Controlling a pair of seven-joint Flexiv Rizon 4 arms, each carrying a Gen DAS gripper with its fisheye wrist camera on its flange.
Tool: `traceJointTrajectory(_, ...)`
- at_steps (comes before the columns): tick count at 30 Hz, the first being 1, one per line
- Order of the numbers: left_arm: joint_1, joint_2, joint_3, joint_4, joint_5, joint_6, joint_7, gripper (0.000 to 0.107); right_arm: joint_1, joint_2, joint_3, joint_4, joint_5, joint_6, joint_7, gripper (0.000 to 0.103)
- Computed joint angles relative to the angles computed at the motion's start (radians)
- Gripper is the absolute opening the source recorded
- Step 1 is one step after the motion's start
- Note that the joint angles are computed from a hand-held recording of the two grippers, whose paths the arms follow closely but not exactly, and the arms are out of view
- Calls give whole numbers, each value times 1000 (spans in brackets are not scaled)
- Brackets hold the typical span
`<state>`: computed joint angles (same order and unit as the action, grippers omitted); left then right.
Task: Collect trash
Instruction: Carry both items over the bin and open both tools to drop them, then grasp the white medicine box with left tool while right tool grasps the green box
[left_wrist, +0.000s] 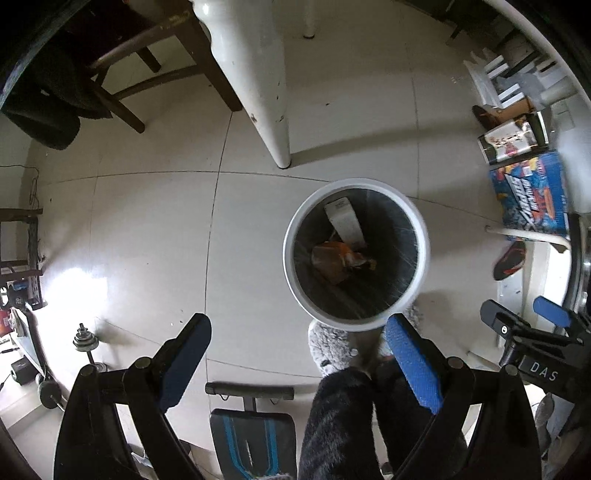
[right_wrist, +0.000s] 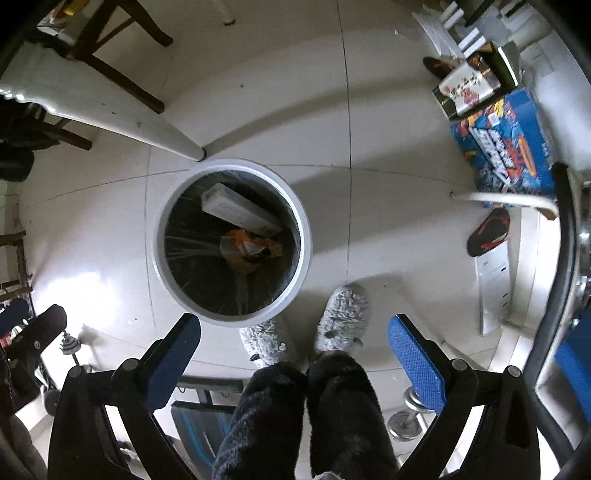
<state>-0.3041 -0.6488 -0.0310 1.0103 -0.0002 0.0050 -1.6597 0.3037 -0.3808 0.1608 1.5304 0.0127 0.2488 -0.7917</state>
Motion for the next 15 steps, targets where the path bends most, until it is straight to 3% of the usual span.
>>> traceJointTrajectory(6, 8, 47, -6, -50, -21, -74, -10, 97, 14, 50, 6, -90, -8, -111, -18, 102)
traceJointTrajectory(15, 20, 56, -7, -288, -24, -274, -12, 97, 50, 97, 1, -327, 2, -336, 3, 102)
